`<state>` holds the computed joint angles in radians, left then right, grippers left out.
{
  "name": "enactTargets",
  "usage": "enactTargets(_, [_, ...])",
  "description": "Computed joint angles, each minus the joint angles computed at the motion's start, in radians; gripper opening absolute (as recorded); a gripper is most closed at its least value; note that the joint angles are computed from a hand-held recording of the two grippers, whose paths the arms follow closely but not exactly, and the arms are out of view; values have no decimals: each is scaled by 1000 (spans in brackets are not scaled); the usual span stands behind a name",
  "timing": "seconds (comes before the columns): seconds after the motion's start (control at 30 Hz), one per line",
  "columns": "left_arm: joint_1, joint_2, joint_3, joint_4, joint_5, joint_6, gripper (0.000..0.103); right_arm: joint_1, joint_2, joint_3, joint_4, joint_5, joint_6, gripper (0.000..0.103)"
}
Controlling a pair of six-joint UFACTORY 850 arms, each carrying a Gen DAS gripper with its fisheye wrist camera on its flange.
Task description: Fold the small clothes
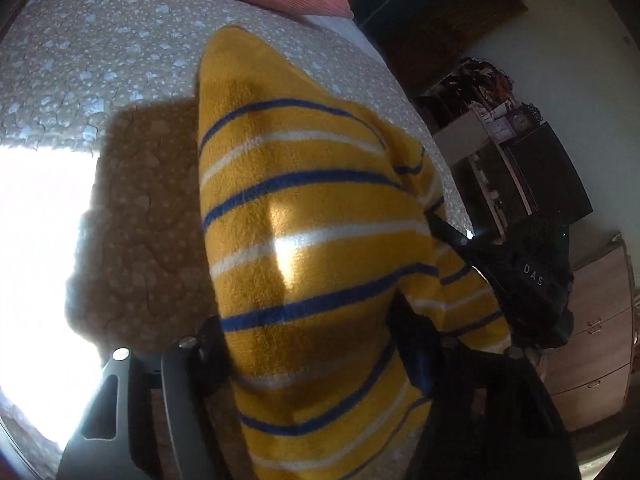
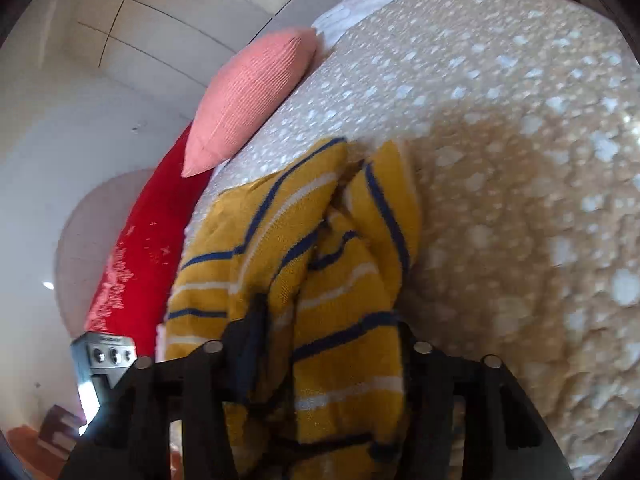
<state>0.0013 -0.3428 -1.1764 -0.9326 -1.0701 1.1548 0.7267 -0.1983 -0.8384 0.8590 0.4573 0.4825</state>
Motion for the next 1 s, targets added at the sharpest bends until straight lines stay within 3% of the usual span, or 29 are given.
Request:
enactTargets(0.03, [7, 18, -3, -7, -7, 13, 56, 6, -1, -22, 34, -6, -71, 43])
enactTargets(0.17, [28, 94, -5, -20, 7, 35, 56, 38, 13, -60, 41, 37, -176, 39])
enactTargets(0.23, [32, 118, 2, -15, 42, 43, 63, 51, 15, -47, 3, 71, -136, 38])
enactTargets(0.3, [20, 131, 27, 21, 117, 33, 71, 60, -2, -43, 93, 62, -185, 40])
enactTargets(0.37, [8, 137, 69, 83, 222, 14, 72, 65, -31, -60, 287, 20, -331, 41])
enactTargets(0.4, [-2, 137, 89, 130, 266, -9, 72, 75, -31, -53, 335, 27, -359, 47])
enactTargets(0.47, [24, 136, 120, 124, 245, 8, 72, 103, -7, -34, 411, 67, -401, 51])
enactTargets(0.57, [81, 158, 146, 84, 184, 27, 72, 155, 32, -59, 658, 161, -679, 51])
enactTargets(0.67, [135, 217, 186, 24, 167, 78, 72, 192, 63, -90, 687, 227, -778, 51])
enactTargets(0.8, [212, 349, 274, -89, 198, 209, 73, 209, 15, -190, 661, 210, -888, 50])
enactTargets(0.87, [254, 423, 316, -169, 230, 316, 78, 205, -19, -220, 637, 159, -890, 50])
enactTargets(0.93, [299, 510, 370, -283, 268, 449, 92, 200, -61, -236, 626, 111, -851, 50])
enactTargets(1.0, [351, 594, 427, -447, 304, 612, 103, 210, -101, -248, 753, 136, -923, 49])
